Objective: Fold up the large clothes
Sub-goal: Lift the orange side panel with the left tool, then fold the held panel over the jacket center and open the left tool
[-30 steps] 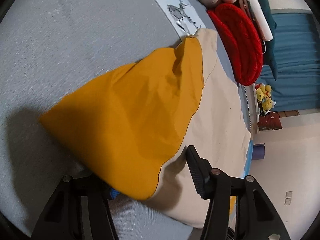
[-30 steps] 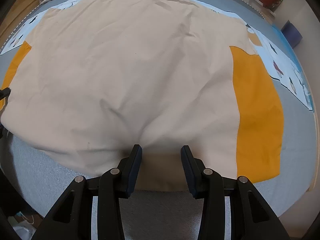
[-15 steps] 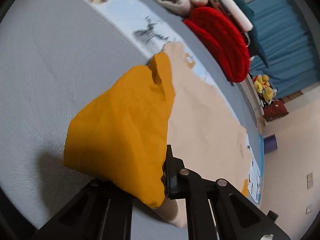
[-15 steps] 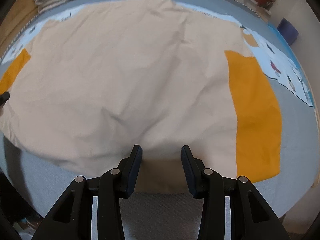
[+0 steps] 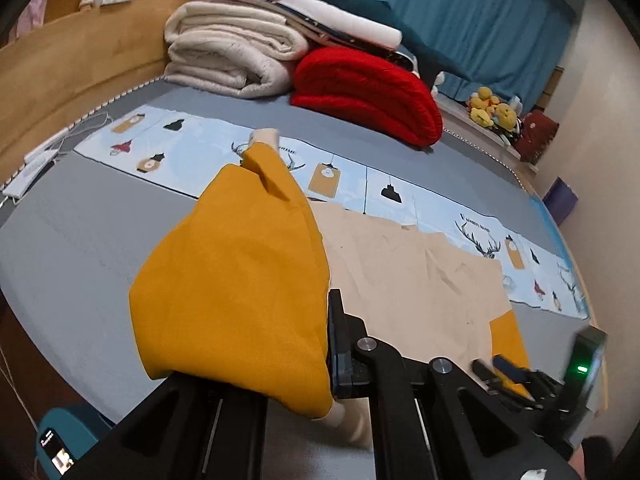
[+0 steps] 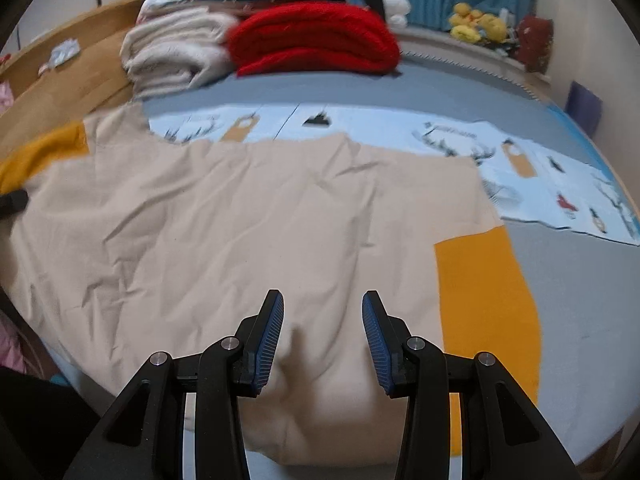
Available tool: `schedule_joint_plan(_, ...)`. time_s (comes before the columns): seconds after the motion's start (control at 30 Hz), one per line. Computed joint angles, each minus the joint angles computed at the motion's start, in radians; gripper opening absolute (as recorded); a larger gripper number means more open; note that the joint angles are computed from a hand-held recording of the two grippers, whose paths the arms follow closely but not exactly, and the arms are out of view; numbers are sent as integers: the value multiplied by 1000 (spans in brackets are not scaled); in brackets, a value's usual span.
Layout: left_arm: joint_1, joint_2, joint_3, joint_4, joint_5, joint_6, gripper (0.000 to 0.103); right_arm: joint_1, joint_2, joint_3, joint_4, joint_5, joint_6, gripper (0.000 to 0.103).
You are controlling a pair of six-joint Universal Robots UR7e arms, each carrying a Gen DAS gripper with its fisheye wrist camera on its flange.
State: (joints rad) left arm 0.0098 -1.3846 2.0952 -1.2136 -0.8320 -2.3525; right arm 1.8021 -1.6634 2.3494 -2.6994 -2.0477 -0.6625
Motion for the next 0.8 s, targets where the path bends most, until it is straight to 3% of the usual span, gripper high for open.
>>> schedule_joint_plan(0.07,5,24,7,-27,-2,26,7,-2,48,-9,74,-54,25,43)
schedule_joint_plan(0.1,11,31,10,-50,-3,41,7,0,93,-18,150,-129,54,43)
schedule_joint_plan(0.17,18,45,2,-55,12,71,7,-7,159,-14,179,-258,58,43)
schedule_joint_plan(0.2,21,55,-7,-45,17,94,7,-12,164,-21,185,-260,77,43)
schedule_joint_plan(0.27,21,57,-6,-60,22,118,7,-6,158,-67,257,-225,151,43)
schedule_joint_plan(0.37,32,69,-3,-99,33,157,7,23,128,-134,242,-148,131,43)
schedule_joint_plan(0.5,44,98,-10,-157,70,212,7,42,70,-231,176,-23,9,44)
schedule_joint_plan(0.67,76,178,-35,-298,136,365,6,10,23,-296,17,29,-196,47)
schedule_joint_plan(0.73,96,223,-50,-380,161,459,6,-39,8,-315,-13,34,-183,47)
schedule_joint_plan(0.8,117,277,-64,-491,181,569,6,-61,2,-357,70,-13,-99,47)
